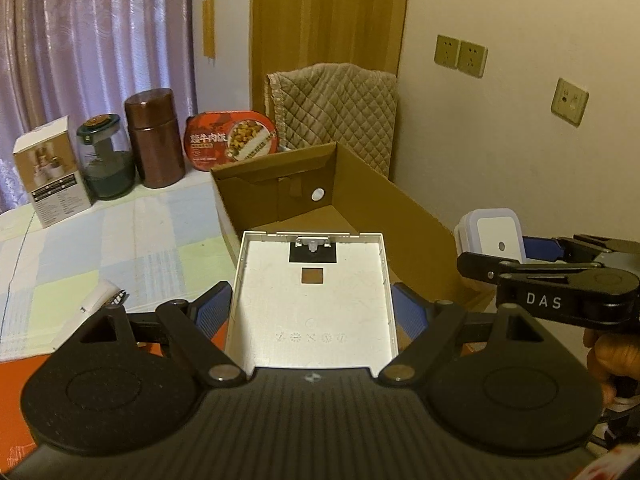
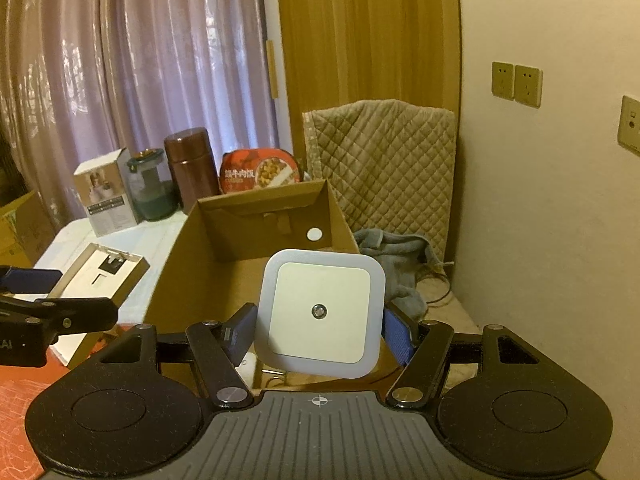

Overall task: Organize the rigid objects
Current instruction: 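Carry the plate toward the box with the left tool while the right tool carries the night light, then lower the plate into the box and open the left tool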

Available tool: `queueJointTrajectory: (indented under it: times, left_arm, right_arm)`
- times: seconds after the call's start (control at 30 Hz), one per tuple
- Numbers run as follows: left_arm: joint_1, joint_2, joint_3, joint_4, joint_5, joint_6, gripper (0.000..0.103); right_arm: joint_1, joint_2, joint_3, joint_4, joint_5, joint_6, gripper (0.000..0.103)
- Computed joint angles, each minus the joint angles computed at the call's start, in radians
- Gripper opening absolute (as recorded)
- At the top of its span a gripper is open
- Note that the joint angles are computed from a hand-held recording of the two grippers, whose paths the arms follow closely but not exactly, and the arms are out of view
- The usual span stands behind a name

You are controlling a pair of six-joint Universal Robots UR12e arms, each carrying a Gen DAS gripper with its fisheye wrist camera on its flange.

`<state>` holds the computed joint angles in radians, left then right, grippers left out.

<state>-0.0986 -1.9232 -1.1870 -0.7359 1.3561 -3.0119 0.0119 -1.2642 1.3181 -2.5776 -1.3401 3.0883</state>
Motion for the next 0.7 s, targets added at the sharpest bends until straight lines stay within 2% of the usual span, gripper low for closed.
queueJointTrajectory:
  times: [0.33, 0.7]
  left_arm:
    - [-0.014, -0.035, 0.035, -0.053, 0.013, 0.027, 0.082]
    - [-0.017, -0.054, 0.059, -0.063, 0.009, 0.027, 0.082]
  right_arm:
    - [-0.006, 0.02, -0.014, 0.033, 0.003, -0.005, 0.063]
    - [-0.006, 0.034, -0.026, 0.04, 0.003, -0.012, 0.063]
